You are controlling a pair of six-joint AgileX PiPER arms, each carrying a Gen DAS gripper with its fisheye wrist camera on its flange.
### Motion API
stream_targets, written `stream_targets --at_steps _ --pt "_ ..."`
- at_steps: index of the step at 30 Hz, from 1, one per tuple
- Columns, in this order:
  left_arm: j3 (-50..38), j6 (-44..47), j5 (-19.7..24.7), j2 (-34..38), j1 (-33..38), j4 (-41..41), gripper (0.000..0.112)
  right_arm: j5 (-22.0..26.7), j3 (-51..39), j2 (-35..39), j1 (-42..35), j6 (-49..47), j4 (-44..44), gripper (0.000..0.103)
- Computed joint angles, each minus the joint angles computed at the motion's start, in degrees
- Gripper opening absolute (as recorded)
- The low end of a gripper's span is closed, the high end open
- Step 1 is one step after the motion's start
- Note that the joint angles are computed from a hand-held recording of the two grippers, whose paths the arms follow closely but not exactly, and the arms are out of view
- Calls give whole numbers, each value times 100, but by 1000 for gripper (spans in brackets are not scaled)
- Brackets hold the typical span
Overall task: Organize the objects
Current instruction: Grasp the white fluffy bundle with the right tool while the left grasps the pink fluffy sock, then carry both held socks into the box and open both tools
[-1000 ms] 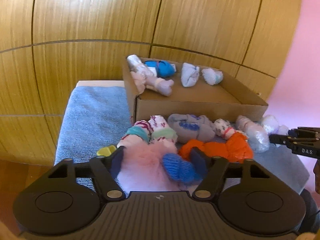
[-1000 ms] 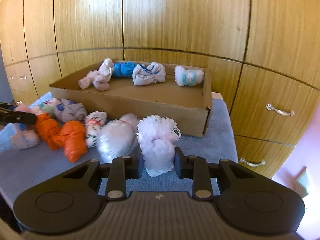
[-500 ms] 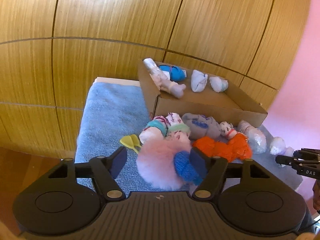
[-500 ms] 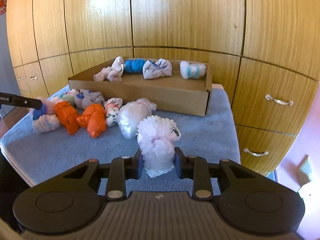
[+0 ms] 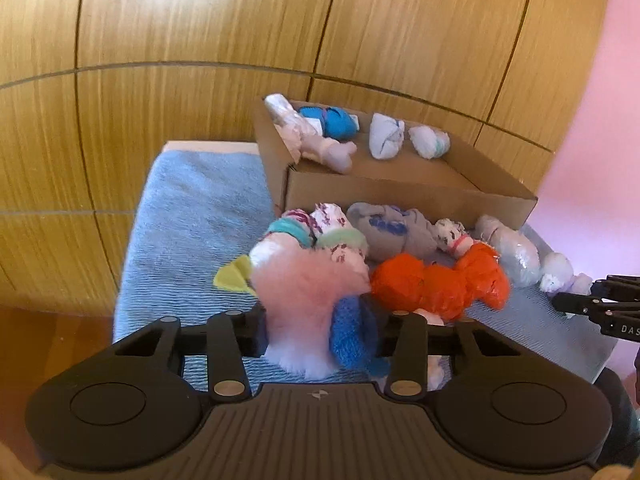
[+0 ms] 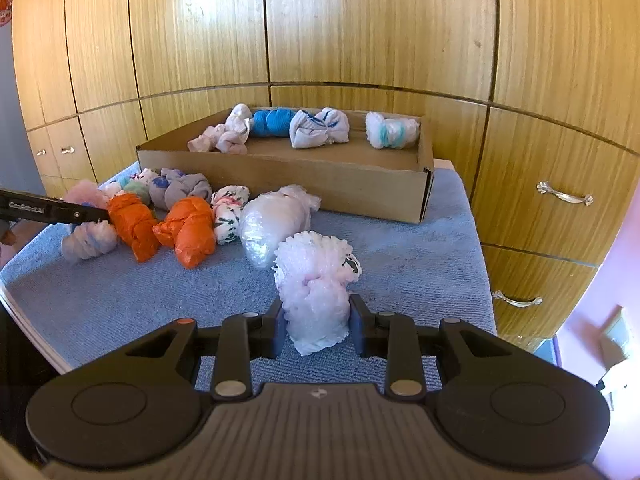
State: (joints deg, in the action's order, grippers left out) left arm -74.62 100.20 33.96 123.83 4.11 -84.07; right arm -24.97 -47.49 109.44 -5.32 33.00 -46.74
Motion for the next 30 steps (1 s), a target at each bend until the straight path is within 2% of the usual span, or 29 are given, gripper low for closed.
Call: stream_targets --at_steps 6,9,11,14,18,25,30 --pt "664 558 14 -579 326 -403 49 -196 223 -206 -104 -71 29 27" --pt "944 742 103 -841 445 -529 49 -125 188 -198 -94 72 -124 27" --pt "1145 1137 -13 -969 386 -727 49 -101 162 -149 -76 62 -137 27" --pt "1151 1134 -129 -938 313 -719 49 -76 138 -106 -61 108 -118 27" --pt "1102 955 -56 -1178 275 -626 49 -104 220 -353 -97 241 -304 27" --pt "306 -286 138 -1605 -31 465 49 -93 -282 -902 -432 1845 -2138 27" --pt "-1018 -1778 409 -1366 -401 1589 49 -309 -1266 -941 -627 3521 -3881 27"
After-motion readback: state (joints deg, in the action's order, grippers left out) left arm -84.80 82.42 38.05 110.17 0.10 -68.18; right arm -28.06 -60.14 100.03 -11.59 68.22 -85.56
